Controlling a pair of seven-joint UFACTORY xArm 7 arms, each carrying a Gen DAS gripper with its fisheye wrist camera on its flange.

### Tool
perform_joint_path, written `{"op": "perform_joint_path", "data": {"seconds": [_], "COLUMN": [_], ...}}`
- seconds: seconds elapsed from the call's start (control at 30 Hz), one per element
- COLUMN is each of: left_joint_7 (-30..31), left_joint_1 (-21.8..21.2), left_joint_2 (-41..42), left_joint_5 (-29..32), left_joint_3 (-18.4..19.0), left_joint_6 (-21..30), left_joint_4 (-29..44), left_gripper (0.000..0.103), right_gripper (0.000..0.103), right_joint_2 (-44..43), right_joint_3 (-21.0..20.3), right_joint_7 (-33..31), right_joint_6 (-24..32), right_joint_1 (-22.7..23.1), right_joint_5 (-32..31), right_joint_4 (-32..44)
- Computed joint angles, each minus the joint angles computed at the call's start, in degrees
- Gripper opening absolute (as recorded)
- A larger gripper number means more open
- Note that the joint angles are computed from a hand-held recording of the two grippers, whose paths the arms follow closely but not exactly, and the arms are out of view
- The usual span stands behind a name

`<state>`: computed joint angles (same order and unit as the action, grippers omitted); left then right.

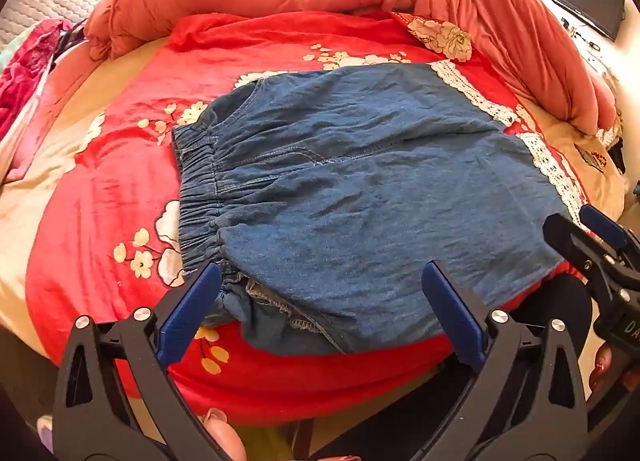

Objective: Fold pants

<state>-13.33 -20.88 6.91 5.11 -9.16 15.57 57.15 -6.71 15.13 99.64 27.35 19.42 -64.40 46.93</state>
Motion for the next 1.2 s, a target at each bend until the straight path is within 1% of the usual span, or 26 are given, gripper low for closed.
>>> {"op": "perform_joint_path", "data": {"seconds": [0.03,0.1,0.13,0.2,0.27,0.33,0.37,0.5,0.53,0.67,1.1,1.2], "left_joint_7": [-0.4,-0.4,-1.9,-2.7,-1.1,-1.6,-0.6,-0.7,-0.8,-1.0,-2.2,-1.6], "left_joint_1": [-0.2,-0.1,-0.7,-0.7,-0.2,-0.3,0.0,-0.1,-0.2,-0.4,-0.9,-0.7], "left_joint_2": [0.0,0.0,0.1,-0.1,-0.5,-0.5,-0.4,-0.7,-0.8,-0.8,-0.9,-0.9], "left_joint_5": [0.7,0.9,2.8,3.5,1.9,2.3,1.2,1.4,1.4,1.5,2.3,1.8], "left_joint_3": [0.2,0.2,0.8,0.9,0.3,0.4,0.0,0.1,0.1,0.0,0.0,-0.2], "left_joint_6": [-0.7,-1.1,-0.9,-1.8,-1.0,-1.0,-1.1,-1.3,-1.4,-1.7,-1.9,-2.1], "left_joint_4": [-0.2,-0.4,-0.1,-0.7,-0.3,-0.3,-0.4,-0.5,-0.8,-1.0,-1.2,-1.2], "left_gripper": [0.095,0.095,0.095,0.095,0.095,0.095,0.095,0.095,0.095,0.095,0.095,0.095], "right_gripper": [0.099,0.099,0.099,0.099,0.099,0.099,0.099,0.099,0.099,0.099,0.099,0.099], "right_joint_2": [-0.1,-0.1,-0.1,-0.1,-0.1,-0.4,-0.4,-0.6,-1.1,-1.5,-2.2,-2.2], "right_joint_3": [0.3,0.1,0.1,0.1,0.2,0.0,0.0,0.3,0.0,0.6,1.1,1.2], "right_joint_7": [1.2,0.3,0.3,0.3,0.4,0.1,0.1,0.2,-1.1,-0.8,-0.8,-0.9], "right_joint_6": [0.8,0.3,0.4,0.3,0.3,0.1,0.2,0.6,0.5,1.2,0.6,0.7], "right_joint_1": [0.0,0.1,0.1,0.1,0.2,0.2,0.2,0.2,0.2,-0.1,-0.9,-0.9], "right_joint_5": [-1.0,-0.6,-0.6,-0.5,-0.6,0.0,0.0,0.2,1.3,0.7,0.6,0.7], "right_joint_4": [0.0,0.0,0.0,0.0,0.0,-0.1,-0.1,-0.2,-0.3,-1.1,-1.9,-1.8]}}
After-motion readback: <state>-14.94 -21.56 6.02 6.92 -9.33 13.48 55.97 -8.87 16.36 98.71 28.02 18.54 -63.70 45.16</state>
